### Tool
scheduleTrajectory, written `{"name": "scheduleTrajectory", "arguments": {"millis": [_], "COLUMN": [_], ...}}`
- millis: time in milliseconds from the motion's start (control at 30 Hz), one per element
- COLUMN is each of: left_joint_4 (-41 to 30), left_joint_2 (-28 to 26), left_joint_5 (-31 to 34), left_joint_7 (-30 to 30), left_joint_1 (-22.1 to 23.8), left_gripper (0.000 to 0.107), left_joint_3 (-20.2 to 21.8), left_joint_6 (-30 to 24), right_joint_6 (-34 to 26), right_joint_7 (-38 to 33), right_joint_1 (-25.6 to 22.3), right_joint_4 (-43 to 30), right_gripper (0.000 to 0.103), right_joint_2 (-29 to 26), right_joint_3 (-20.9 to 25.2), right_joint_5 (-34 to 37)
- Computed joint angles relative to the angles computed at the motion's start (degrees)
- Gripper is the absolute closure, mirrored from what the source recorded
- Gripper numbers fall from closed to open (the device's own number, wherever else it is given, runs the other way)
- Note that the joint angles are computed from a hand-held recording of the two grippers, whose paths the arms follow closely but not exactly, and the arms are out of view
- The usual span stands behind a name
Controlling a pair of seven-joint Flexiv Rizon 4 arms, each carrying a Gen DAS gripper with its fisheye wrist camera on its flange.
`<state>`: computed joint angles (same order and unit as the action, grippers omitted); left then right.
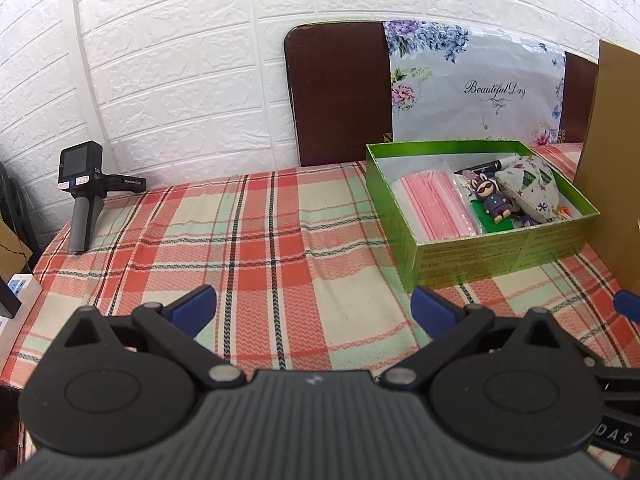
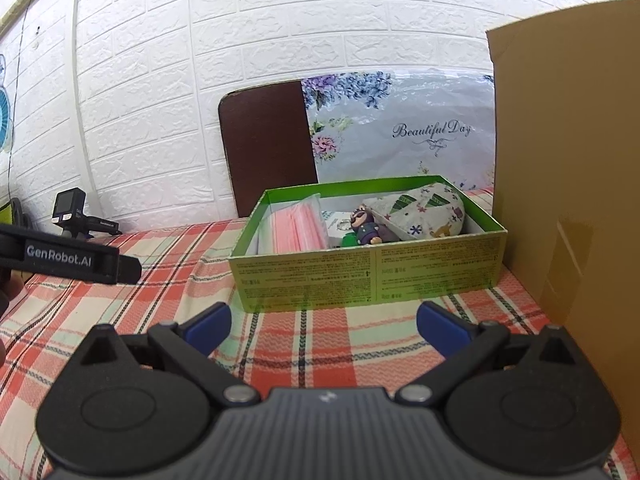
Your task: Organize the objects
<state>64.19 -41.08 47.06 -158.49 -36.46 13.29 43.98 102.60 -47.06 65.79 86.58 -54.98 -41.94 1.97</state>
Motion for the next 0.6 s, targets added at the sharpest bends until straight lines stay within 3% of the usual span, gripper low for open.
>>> {"name": "scheduleTrajectory", "arguments": {"millis": [233,600], "left_joint_4": [-1.55,-1.65], "left_joint_2": [-0.19,-0.23], "left_joint_5": [3.81,1.09], "left_joint_7": [-1.87,-0.53], "left_joint_1": [-2.60,-0.07], "left_gripper": [0.004,0.004], "left_joint_3": [1.49,-0.83], "left_joint_6": [-5.99,-6.61], "right_joint_6": [1.31,1.23], "right_joint_7": [-1.34,-2.48], "right_joint_1": [1.95,-0.02], "right_joint_4": [0.19,-2.10], "right_gripper": [0.000,0.000], "right_joint_2": [-1.33,-1.58], "right_joint_3": [-2.82,-0.77], "right_joint_5": [2.42,1.90]}}
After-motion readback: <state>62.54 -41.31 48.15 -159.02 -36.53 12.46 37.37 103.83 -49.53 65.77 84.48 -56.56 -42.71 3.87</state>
